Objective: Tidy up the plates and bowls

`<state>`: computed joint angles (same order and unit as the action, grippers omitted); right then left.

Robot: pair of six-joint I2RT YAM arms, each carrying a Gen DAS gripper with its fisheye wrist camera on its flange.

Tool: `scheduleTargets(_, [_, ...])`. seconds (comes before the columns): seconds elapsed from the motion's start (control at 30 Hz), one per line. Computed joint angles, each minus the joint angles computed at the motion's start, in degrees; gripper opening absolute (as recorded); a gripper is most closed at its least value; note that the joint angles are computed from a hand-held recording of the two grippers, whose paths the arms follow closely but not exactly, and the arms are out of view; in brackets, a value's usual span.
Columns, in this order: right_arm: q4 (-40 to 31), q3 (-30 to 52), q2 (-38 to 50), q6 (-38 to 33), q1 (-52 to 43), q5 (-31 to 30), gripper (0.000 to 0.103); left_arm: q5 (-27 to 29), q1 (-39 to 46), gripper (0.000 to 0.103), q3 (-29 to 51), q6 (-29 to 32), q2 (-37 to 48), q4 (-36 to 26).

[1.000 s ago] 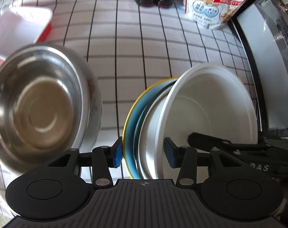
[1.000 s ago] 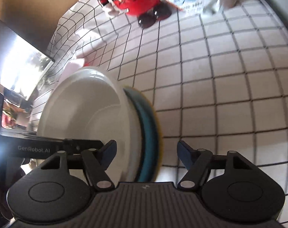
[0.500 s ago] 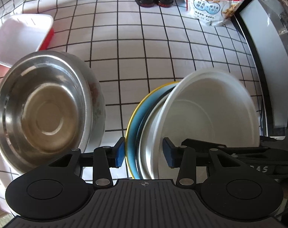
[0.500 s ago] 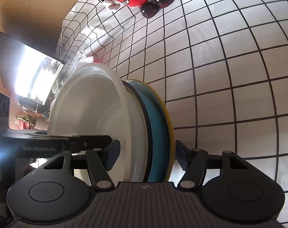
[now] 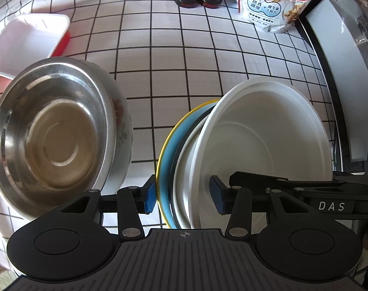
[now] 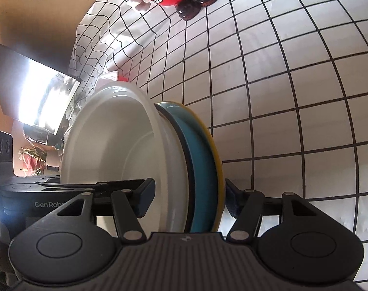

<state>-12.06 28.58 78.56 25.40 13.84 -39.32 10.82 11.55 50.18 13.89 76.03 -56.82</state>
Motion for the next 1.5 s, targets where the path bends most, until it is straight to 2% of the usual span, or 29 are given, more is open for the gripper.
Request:
scheduleTargets(0.4, [-0.65, -0.06, -0.17, 0.09, 0.32, 0.85, 0.061, 1.54, 1.45, 0.05, 1.18, 0.78, 1.33, -1.59])
scheduleTargets(0.63, [0.25, -0.76, 0.05, 0.4, -0.19, 0.26, 0.063, 2.23, 1.55, 0.054, 0.86, 1.46, 1.21, -1.43])
scheduleTargets(0.7, [0.33, -0.96, -0.39, 0.6, 0.05, 0.73, 0.064, 3.32, 2.08, 0.06, 0.94, 2.28, 1.54, -1.61])
scheduleTargets(0.77, [-0.08, -0.86, -0.87, 0.25, 0.5, 1.86, 0.068, 4.5, 3.01, 0.06, 1.1, 3.17, 1.85, -1.93])
scheduleTargets(0.93, [-0.61, -0.72, -2.09, -0.43, 1.28, 4.86, 0.068, 8.49, 6.87, 0.06, 2.13, 5.13, 3.18, -4.03])
scheduleTargets(1.17, [-0.45, 0.04, 1.07, -1.25, -0.93, 0.15, 0.069, 6.06, 4.29, 0.059, 2.11, 4.1, 2.21, -2.89])
scheduleTargets(1.3, [-1.57, 0.22, 0.87, -1.42, -0.44, -0.24, 0.066, 4.77, 3.08, 0.058, 2.12, 4.47, 2.8, -1.82])
scheduleTargets(1.37, [-2.12, 0.52, 1.63, -1.6, -0.75, -1.96, 0.058, 5.35, 3.14, 0.064, 1.9, 5.57, 3.13, -1.67])
scheduleTargets(1.4, [-2.35, 0.61, 1.65, -1.27, -0.72, -2.0, 0.058, 6.01, 3.29, 0.068, 1.74, 6.01, 3.16, -1.65])
scheduleTargets(1.5, [-2.2, 0.41, 0.86, 0.82, 0.18, -0.75, 0.057, 5.64, 2.57, 0.068, 1.69, 5.12, 2.92, -1.73])
